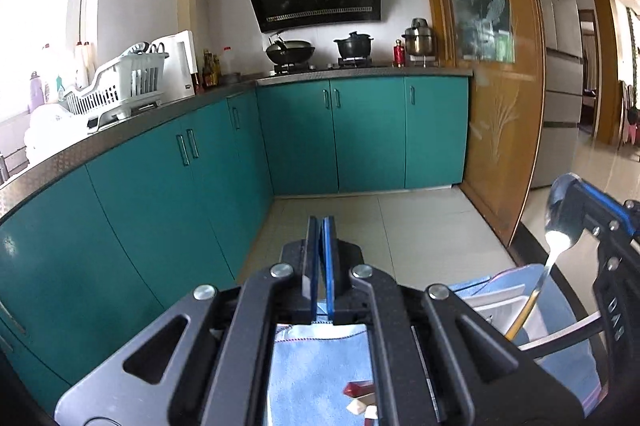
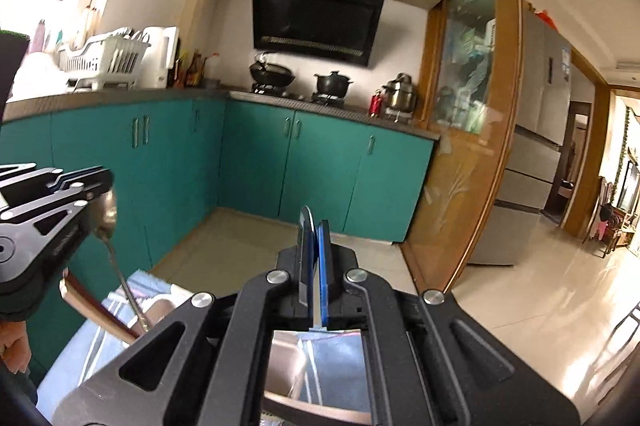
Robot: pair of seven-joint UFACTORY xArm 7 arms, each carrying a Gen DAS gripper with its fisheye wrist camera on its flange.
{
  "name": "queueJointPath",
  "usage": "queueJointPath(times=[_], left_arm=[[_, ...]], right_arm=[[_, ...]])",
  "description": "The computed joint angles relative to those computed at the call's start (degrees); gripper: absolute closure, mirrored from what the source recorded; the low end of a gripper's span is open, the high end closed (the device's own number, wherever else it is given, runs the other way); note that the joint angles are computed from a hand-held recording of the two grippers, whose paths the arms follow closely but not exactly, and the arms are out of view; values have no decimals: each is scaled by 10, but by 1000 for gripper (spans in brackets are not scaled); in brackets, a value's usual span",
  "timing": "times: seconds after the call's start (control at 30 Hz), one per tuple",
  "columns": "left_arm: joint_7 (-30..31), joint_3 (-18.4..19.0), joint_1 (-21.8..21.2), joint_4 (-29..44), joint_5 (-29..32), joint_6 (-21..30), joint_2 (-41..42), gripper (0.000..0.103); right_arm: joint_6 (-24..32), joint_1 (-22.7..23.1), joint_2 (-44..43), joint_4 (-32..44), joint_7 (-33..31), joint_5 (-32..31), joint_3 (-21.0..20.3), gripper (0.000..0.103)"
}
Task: Organize utensils
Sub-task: 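Lift both spoons over the white holder and open both tools to drop them, then close the left tool on the dark red chopstick while the right tool grasps the wooden one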
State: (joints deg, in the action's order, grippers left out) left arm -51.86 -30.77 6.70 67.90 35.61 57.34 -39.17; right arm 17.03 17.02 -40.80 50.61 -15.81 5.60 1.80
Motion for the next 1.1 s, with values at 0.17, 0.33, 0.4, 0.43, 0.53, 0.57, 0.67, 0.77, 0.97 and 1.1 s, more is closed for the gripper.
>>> queueJointPath(times=[0.17, 0.33, 0.4, 0.43, 0.53, 0.57, 0.67, 0.77, 0.97, 1.1], left_arm=[[-4, -10, -4, -4, 4, 7, 19, 100], [-20, 7, -27, -21, -7, 7, 12, 99], [-18, 15, -35, -29, -10, 6, 2, 98], [-18, 17, -37, -33, -10, 5, -5, 96], [-20, 26, -45, -56, -20, 4, -45, 87], [-21, 29, -46, -63, -26, 7, -61, 86], [-20, 39, -56, -96, -59, 20, -125, 79], [-11, 42, -69, -127, -103, 62, -185, 73], [12, 13, -122, -200, -202, 159, -256, 63], [16, 2, -184, -246, -272, 183, -249, 63]], right_arm=[[12, 21, -7, -19, -11, 11, -12, 100], [17, 18, -22, -29, -13, 13, -12, 96], [18, 23, -35, -31, -15, 21, -20, 85], [18, 29, -44, -32, -18, 25, -26, 82], [30, 43, -75, -34, -27, 39, -42, 82], [38, 46, -90, -36, -29, 44, -48, 82], [81, 62, -141, -42, -42, 62, -72, 71], [153, 55, -213, -65, -55, 69, -86, 66], [340, 1, -313, -152, -28, 85, -95, 65], [449, -14, -290, -210, -4, 103, -81, 65]])
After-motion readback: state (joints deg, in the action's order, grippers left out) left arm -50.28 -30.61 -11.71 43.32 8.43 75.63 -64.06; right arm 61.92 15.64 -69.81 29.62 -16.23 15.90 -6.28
